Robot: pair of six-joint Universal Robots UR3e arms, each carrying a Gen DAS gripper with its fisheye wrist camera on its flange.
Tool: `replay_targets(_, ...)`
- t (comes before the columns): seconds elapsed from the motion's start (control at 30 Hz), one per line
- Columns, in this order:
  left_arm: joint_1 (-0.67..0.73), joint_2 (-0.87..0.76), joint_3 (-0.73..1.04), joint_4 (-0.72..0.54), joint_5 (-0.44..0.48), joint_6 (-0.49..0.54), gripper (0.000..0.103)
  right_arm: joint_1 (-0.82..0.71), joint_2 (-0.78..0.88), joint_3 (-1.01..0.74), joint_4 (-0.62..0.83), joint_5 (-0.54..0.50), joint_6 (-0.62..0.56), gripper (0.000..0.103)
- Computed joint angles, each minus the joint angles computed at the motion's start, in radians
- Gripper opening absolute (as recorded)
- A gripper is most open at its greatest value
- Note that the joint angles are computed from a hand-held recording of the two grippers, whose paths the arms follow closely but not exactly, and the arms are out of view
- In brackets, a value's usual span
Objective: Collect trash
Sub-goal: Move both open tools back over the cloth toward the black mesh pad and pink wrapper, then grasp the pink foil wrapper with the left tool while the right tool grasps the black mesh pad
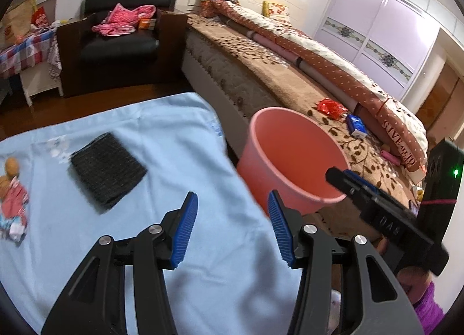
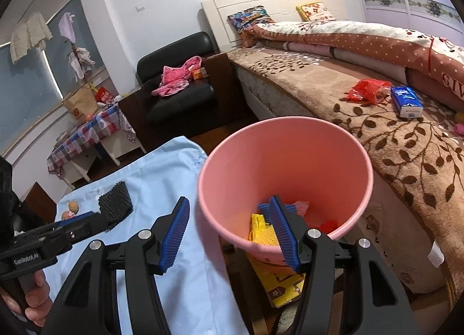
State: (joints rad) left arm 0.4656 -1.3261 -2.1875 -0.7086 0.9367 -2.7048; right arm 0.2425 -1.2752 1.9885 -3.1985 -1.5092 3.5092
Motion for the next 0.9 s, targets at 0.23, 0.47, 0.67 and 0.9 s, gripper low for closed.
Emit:
replay_targets(0.23,0.168,0.155,-0.121,-0.149,-0.006,0.141,0.051,0.032,0.042,-0.039,0.005,0.028,-0.003,0.057)
replay_targets(0.47,0.335,0.208,-0.148,-0.291,-0.011,0.231,0.051,0.091,0.097,-0.115,0.049,0.022,-0.03,0.057)
replay_targets(0.67,0.504,0.28,-0.148,-0.394,-0.04,0.335,0.051,0.142,0.158,-0.222,0.119,0.019,-0.052,0.057)
replay_targets(0.9,0.727,0.287,-0.12,-0.408,-0.075,0.37,0.051,0.191,0.252,-0.386,0.218,0.038,-0.079,0.057)
